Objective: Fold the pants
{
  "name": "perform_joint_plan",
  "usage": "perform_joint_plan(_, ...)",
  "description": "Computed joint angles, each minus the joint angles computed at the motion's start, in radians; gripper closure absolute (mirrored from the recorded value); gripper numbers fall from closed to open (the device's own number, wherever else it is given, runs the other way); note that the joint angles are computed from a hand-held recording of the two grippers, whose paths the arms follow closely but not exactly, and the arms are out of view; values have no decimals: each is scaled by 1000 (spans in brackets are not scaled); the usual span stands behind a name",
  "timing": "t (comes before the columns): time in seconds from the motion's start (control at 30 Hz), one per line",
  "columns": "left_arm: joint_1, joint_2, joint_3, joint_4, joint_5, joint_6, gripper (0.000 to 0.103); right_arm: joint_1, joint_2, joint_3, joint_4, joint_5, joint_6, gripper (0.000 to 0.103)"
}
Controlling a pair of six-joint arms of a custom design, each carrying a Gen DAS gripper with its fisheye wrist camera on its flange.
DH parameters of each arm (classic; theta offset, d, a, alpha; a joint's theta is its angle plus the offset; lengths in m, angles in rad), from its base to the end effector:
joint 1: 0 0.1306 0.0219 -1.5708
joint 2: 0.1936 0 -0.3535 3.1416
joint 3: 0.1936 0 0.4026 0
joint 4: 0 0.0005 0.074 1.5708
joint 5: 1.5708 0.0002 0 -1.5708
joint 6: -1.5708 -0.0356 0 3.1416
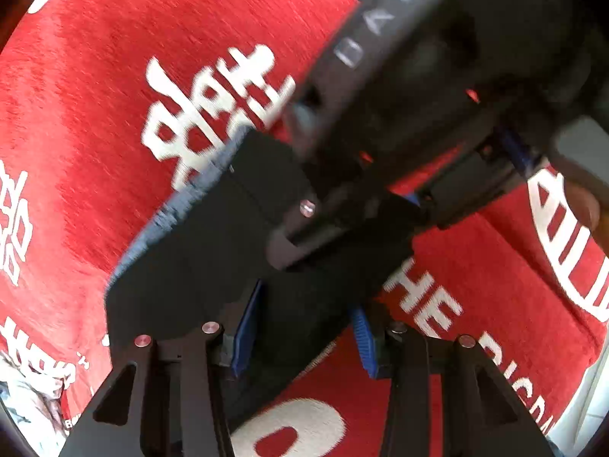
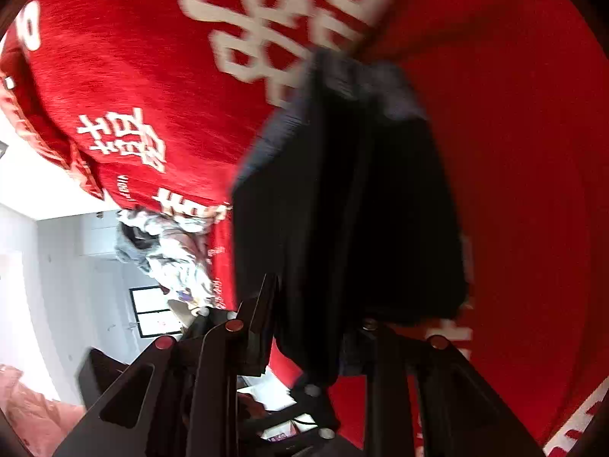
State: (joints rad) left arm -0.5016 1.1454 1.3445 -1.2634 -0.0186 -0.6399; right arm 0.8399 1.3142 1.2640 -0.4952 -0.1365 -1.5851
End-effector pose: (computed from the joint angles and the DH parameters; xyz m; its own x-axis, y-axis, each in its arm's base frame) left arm 0.3406 -0.1866 0.4583 -0.3327 0.8633 -0.3794 0.8371 0.4556 0.3027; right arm 0.3272 0.3715 0.4063 -0.8103 0.5802 0.0828 0.3579 0.3780 0.8538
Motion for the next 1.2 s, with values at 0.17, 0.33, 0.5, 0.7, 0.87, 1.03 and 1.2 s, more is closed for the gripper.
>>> perform_joint_plan(0.17,20,6,40,-87,21,-27,47,13,-11,-26,-15,17,-58,74)
perform_joint_plan(0.33,127,21,147,-220,74,-21,47,10,81,200,-400,-24,72,51)
perform_joint_plan(0.5,283,132,275,-265,73,26,47,15,159,413,-758,22,180,49)
perform_joint_plan(0.7,386,395,537,-279,78,210,47,-1,278,629,-858,107,272,80)
perform_joint_plan(0.87,404,537,630,-299,99,328,47,-45,385,738,-879,92,341,80)
perform_joint_plan(1.03,405,493,496,-219,89,307,32,-40,485,818,-965,60,397,80)
perform_joint_plan(1.2,418,516,529,-261,79,325,13,-27,454,765,-931,75,398,80)
